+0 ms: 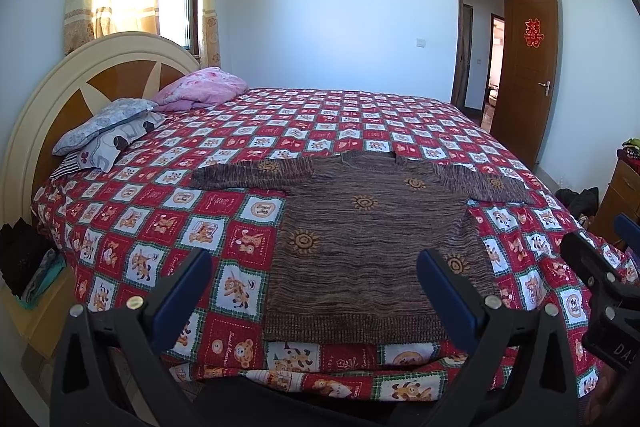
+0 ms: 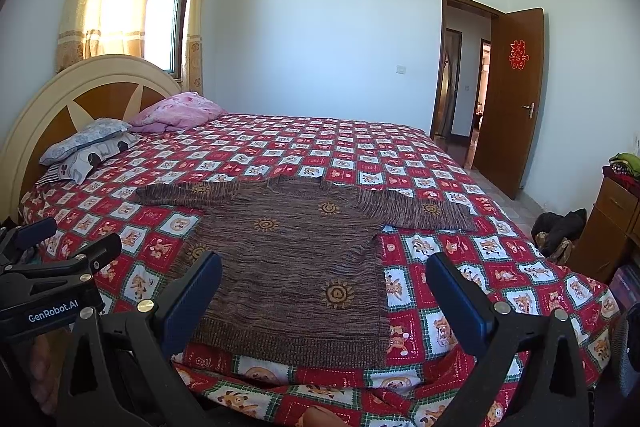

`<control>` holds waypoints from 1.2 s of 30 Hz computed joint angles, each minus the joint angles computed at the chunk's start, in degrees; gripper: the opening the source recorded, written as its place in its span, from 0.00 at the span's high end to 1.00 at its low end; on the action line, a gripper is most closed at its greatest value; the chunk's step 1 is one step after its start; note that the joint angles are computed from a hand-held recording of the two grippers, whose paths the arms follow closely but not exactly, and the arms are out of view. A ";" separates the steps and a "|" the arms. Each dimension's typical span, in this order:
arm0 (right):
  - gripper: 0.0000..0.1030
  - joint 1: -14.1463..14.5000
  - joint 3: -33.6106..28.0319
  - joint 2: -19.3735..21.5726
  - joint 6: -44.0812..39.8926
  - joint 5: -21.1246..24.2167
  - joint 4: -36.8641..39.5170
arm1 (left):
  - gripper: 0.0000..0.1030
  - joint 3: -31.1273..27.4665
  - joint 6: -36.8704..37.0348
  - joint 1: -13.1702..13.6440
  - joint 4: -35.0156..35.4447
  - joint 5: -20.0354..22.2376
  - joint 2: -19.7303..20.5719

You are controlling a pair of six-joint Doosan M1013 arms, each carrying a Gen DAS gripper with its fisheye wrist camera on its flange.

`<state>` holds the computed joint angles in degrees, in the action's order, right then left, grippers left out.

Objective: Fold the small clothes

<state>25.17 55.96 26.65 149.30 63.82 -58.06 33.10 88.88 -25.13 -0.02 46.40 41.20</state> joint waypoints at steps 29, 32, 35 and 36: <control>0.01 -0.22 0.10 -0.03 -0.54 -0.53 1.14 | 0.00 0.15 -0.19 -0.01 -0.13 0.15 -0.10; 0.01 -0.25 0.10 0.01 -0.75 -0.76 1.34 | 0.00 0.10 -0.17 0.01 -0.15 0.15 -0.07; 0.01 -0.22 0.23 -0.03 -0.94 -1.08 1.37 | 0.00 0.05 -0.11 0.01 -0.22 0.29 -0.04; 0.01 -0.23 0.17 -0.01 -1.13 -1.10 1.48 | 0.00 0.01 -0.11 0.01 -0.27 0.44 -0.03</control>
